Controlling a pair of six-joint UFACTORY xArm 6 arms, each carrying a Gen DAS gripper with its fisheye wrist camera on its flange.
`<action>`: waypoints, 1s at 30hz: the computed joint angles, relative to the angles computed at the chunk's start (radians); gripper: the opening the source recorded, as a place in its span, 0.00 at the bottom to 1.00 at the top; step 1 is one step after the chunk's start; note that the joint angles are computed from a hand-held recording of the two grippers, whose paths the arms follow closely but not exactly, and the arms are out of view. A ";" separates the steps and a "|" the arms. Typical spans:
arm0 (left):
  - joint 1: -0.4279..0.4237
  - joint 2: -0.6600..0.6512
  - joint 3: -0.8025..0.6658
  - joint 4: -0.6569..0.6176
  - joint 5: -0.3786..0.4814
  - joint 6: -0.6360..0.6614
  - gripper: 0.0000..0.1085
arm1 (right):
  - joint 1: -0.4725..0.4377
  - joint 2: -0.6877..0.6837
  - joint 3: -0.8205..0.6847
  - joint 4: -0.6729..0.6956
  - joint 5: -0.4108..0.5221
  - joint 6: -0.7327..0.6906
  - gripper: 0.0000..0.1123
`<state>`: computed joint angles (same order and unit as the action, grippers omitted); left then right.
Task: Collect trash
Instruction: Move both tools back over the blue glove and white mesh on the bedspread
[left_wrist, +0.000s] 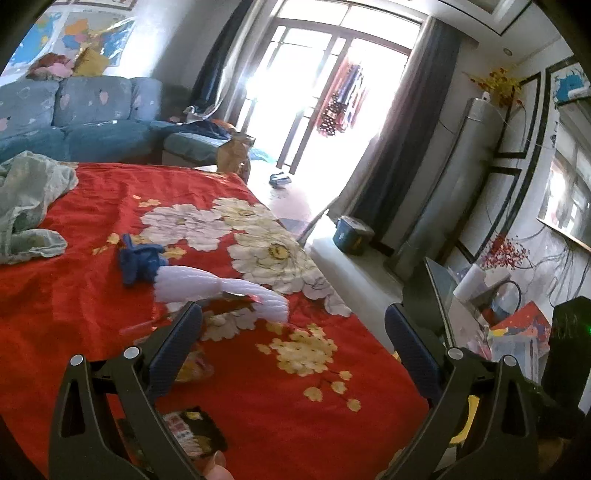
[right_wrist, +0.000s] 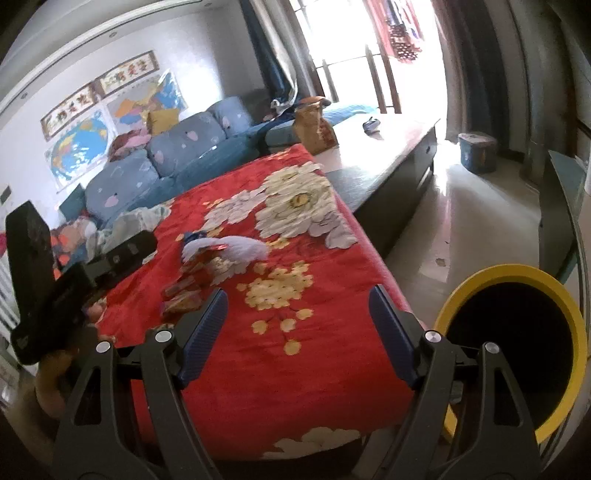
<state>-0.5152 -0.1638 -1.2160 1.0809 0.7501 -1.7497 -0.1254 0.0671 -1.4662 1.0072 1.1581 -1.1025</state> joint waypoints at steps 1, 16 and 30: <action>0.002 -0.009 0.010 0.001 0.003 -0.005 0.89 | 0.004 -0.004 0.004 -0.001 0.006 -0.002 0.63; 0.066 -0.176 0.182 0.003 0.045 -0.083 0.89 | 0.123 -0.051 0.055 -0.049 -0.032 -0.066 0.63; 0.252 -0.243 0.288 -0.147 -0.081 0.037 0.88 | 0.269 0.069 -0.028 -0.142 -0.173 -0.064 0.59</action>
